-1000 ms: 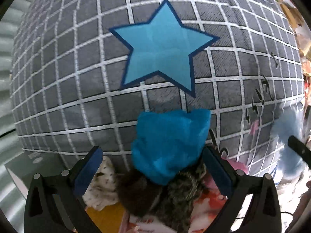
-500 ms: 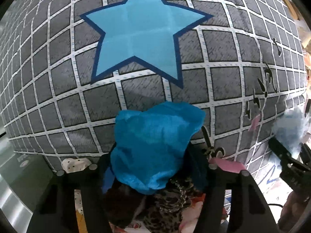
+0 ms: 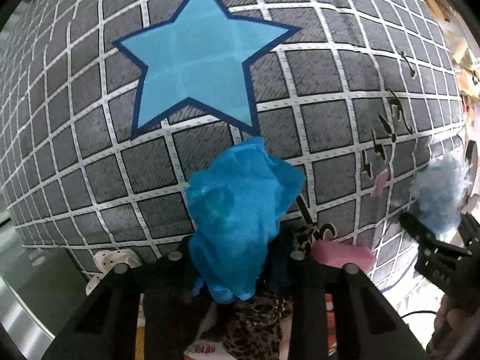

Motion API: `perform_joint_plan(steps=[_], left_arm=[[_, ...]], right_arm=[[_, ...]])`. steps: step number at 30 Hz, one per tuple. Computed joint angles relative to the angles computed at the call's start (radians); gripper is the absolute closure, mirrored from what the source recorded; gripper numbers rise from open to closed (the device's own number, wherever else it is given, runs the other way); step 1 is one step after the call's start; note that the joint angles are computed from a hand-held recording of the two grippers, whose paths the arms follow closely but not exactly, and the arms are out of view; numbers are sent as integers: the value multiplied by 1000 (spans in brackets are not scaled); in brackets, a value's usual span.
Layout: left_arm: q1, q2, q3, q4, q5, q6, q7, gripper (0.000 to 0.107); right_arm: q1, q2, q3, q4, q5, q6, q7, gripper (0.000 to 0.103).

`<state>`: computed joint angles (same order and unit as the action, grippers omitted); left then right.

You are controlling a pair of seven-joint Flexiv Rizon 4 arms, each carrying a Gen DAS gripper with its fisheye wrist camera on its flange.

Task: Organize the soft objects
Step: 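Grasp blue mesh fabric with left tool while right tool grasps light-blue fluffy fabric, then carry the blue mesh fabric and light-blue fluffy fabric with both tools over the box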

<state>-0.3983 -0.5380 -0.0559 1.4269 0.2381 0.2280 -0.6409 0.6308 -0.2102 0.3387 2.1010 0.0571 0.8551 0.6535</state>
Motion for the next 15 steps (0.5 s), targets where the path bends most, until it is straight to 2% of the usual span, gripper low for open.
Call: perform_joint_plan(steps=[1, 2, 3, 5, 7, 11, 15], left_arm=[[6, 13, -4, 13, -11, 13, 8, 74], [14, 25, -8, 20, -26, 20, 17, 75], [21, 37, -13, 29, -45, 32, 22, 75], [30, 61, -20, 44, -76, 54, 25, 75], [41, 79, -27, 52, -110, 79, 25, 75], [58, 122, -40, 67, -185, 118, 6, 75], [72, 152, -50, 63, -237, 112, 10, 75]], right_arm=[[7, 6, -4, -5, -24, -17, 9, 41], [28, 24, -22, -4, -41, -29, 19, 64], [24, 41, -7, 30, -85, 18, 63, 79], [26, 53, -10, 57, -114, 65, 111, 79], [31, 65, -5, 49, -139, 31, 136, 79], [35, 106, -1, 76, -204, 46, 212, 79], [31, 148, 10, 69, -240, 10, 234, 79]])
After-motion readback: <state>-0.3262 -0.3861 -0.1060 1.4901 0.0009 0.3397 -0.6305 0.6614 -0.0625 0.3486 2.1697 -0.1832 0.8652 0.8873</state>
